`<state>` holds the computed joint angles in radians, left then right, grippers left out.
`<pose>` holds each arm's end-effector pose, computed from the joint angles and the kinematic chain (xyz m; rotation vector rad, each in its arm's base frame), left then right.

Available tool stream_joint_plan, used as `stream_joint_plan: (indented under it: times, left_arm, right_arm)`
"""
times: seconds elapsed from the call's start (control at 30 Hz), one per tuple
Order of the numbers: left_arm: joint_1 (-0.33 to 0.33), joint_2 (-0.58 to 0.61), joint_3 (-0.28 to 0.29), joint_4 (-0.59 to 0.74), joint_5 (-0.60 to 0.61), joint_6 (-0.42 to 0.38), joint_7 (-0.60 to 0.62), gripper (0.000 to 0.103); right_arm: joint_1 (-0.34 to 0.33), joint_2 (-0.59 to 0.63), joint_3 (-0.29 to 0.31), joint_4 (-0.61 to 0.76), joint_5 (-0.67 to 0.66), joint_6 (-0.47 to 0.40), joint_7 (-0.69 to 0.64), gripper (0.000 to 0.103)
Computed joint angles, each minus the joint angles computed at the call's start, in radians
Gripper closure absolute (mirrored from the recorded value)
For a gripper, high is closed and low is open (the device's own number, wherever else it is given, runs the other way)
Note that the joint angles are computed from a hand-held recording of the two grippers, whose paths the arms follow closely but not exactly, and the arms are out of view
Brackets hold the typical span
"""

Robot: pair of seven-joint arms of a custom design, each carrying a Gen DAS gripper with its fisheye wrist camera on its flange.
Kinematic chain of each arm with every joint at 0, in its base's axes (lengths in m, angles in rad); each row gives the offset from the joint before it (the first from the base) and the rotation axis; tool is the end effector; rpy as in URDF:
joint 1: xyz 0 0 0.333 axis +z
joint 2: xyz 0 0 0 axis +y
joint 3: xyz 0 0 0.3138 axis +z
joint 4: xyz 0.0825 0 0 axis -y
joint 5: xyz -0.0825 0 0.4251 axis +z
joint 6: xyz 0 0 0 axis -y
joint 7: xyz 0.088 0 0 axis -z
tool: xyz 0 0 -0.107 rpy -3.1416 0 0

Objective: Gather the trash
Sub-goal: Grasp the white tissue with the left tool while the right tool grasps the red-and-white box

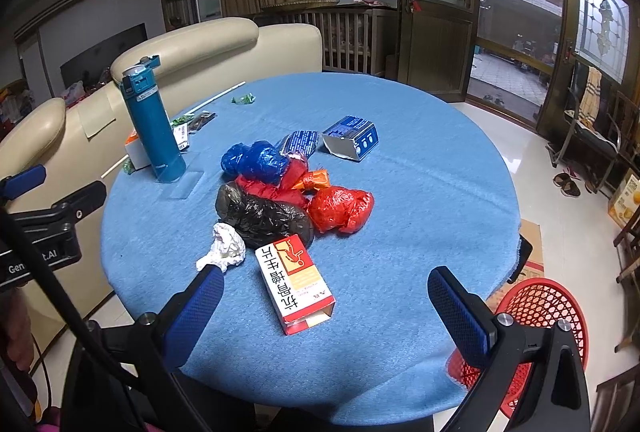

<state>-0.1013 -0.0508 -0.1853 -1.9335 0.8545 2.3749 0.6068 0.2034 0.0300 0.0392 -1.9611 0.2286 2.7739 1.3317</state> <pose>0.6021 -0.1709 0.5490 -1.7809 1.4755 -0.4093 0.6344 0.1466 0.5312 -1.9475 1.4339 -0.5548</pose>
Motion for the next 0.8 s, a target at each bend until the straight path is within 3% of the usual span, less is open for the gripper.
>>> stream_joint_plan:
  times: [0.3,0.57,0.73,0.8]
  left_arm:
    - [0.004,0.016,0.008,0.002,-0.029,0.010,0.025,0.000]
    - [0.018,0.076,0.039,0.020,-0.203,0.018,0.128,0.000]
    - [0.021,0.113,0.051,0.043,-0.278,0.004,0.202,0.000]
    - [0.021,0.127,0.054,0.053,-0.313,0.009,0.235,0.000]
  right_arm:
    - [-0.004,0.021,0.005,0.019,0.046,-0.038,-0.036,0.000]
    - [-0.029,0.153,0.019,0.161,0.132,-0.203,-0.121,0.000]
    - [-0.055,0.268,0.041,0.296,0.162,-0.321,-0.139,0.011]
    - [-0.058,0.300,0.047,0.333,0.166,-0.358,-0.148,0.023]
